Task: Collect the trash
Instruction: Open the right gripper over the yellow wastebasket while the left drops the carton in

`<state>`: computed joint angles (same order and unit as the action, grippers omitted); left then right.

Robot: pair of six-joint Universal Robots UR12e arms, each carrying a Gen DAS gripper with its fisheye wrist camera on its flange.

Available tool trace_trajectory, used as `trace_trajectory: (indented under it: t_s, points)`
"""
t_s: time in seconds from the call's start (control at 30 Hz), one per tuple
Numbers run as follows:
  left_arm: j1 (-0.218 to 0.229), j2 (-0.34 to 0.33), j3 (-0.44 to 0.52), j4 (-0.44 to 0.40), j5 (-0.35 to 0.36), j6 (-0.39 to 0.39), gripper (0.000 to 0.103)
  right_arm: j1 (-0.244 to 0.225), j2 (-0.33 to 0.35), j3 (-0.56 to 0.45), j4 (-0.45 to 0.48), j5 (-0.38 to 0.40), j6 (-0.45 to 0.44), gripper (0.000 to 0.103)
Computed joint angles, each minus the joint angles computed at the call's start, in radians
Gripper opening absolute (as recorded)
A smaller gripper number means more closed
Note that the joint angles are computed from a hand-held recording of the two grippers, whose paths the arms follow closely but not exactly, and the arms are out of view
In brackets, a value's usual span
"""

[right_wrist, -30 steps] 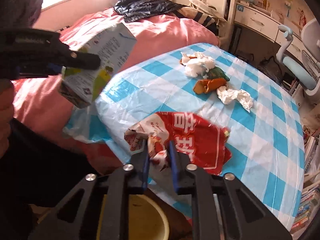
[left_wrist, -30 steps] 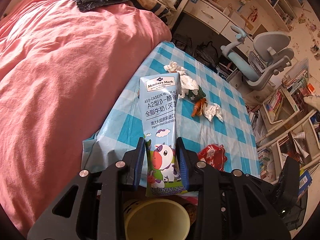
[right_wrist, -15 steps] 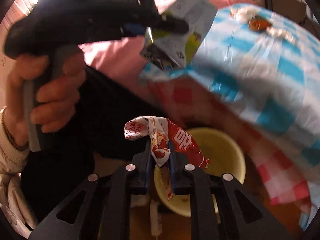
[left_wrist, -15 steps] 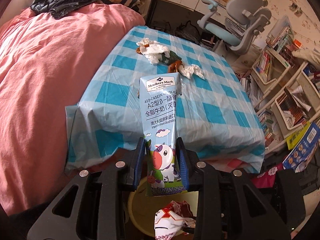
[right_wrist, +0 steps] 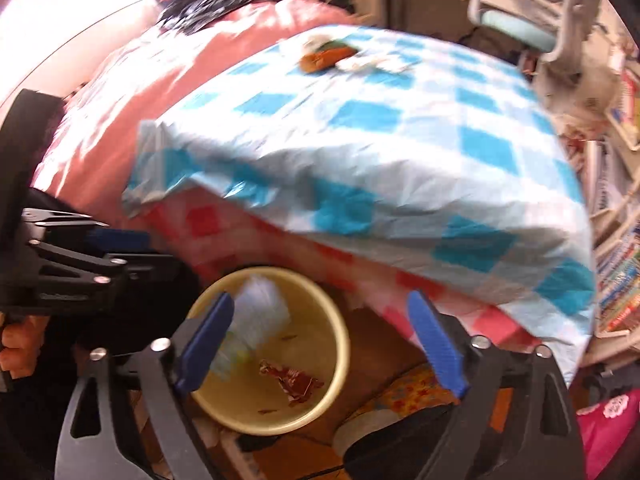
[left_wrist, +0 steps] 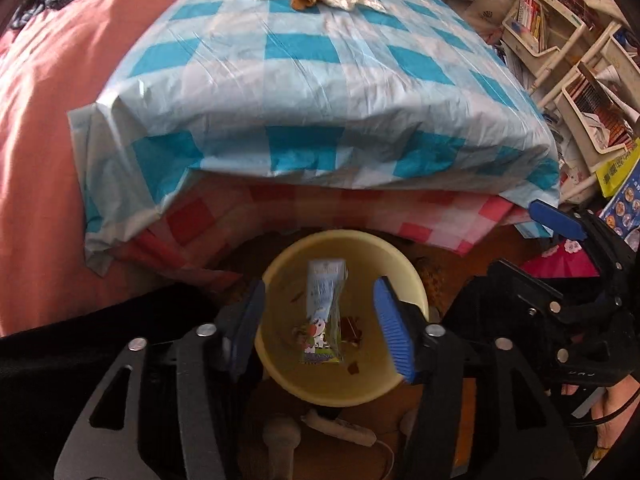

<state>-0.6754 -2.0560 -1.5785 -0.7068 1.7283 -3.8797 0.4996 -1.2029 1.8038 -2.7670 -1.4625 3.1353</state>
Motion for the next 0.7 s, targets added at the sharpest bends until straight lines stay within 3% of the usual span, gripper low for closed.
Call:
trace_trajectory:
  t_s: [0.07, 0.27, 0.53, 0.7]
  points:
    - [-0.009, 0.004, -0.001, 0.011, 0.068, -0.014, 0.072, 0.002, -0.002, 0.009, -0.030, -0.020, 0.006, 0.090]
    - [-0.031, 0.022, -0.031, 0.094, 0.283, -0.114, 0.091, 0.006, 0.008, 0.009, -0.084, -0.069, -0.031, 0.094]
    - [-0.042, 0.022, -0.044, 0.161, 0.457, -0.170, 0.096, 0.014, 0.008, 0.017, -0.139, -0.104, -0.057, 0.095]
    - [-0.041, 0.019, -0.042, 0.178, 0.477, -0.159, 0.096, 0.019, 0.015, 0.011, -0.148, -0.115, -0.068, 0.095]
